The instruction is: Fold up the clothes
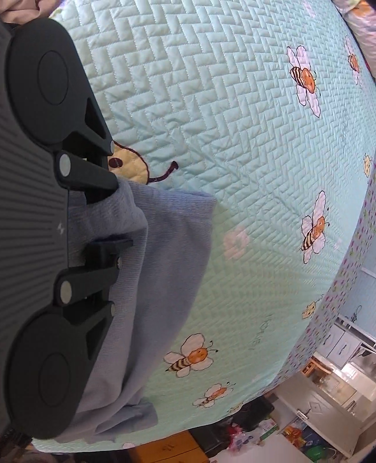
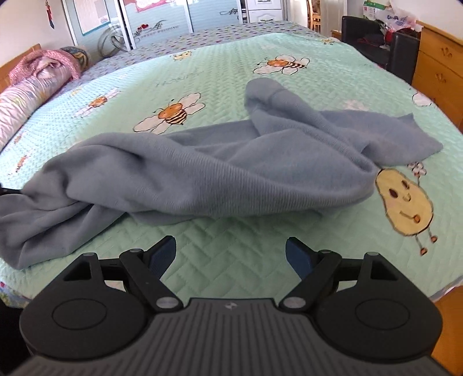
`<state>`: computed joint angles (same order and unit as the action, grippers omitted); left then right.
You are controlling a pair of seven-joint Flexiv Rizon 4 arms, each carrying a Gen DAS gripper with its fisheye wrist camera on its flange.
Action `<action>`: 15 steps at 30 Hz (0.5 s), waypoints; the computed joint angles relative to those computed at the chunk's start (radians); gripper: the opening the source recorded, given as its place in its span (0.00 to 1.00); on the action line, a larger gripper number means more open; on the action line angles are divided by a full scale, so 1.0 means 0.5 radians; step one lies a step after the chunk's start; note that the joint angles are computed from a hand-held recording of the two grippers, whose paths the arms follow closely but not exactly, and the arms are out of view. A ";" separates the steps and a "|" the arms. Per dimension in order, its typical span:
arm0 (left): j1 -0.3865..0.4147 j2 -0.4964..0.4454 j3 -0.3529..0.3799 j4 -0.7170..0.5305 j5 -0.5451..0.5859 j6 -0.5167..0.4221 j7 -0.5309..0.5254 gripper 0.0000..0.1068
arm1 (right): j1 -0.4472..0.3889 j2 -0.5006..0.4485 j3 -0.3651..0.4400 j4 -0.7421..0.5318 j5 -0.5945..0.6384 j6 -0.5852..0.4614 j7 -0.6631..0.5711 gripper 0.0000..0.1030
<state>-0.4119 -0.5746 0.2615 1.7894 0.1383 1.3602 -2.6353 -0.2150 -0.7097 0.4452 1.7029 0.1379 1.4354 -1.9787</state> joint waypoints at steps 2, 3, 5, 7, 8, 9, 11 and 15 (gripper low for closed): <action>0.024 0.022 -0.038 0.042 -0.012 0.021 0.025 0.15 | 0.063 0.014 -0.075 -0.001 -0.030 -0.014 0.043 0.82; 0.038 0.031 -0.057 0.063 -0.022 0.033 0.040 0.15 | 0.079 0.017 -0.095 0.000 -0.040 -0.020 0.055 0.82; 0.056 0.048 -0.086 0.096 -0.046 0.043 0.070 0.16 | 0.112 0.024 -0.134 0.002 -0.061 -0.031 0.080 0.82; 0.076 0.066 -0.116 0.122 -0.078 0.050 0.099 0.16 | 0.143 0.031 -0.172 0.005 -0.084 -0.042 0.105 0.82; 0.091 0.074 -0.136 0.137 -0.096 0.071 0.115 0.17 | 0.159 0.034 -0.191 0.008 -0.095 -0.043 0.118 0.82; 0.122 0.082 -0.172 0.160 -0.124 0.115 0.142 0.19 | 0.175 0.036 -0.209 0.012 -0.105 -0.036 0.131 0.82; 0.216 0.095 -0.287 0.242 -0.216 0.291 0.201 0.34 | 0.199 0.038 -0.239 0.018 -0.125 -0.028 0.159 0.82; 0.381 0.116 -0.502 0.383 -0.367 0.645 0.290 0.39 | 0.217 0.029 -0.265 0.005 -0.163 -0.034 0.199 0.82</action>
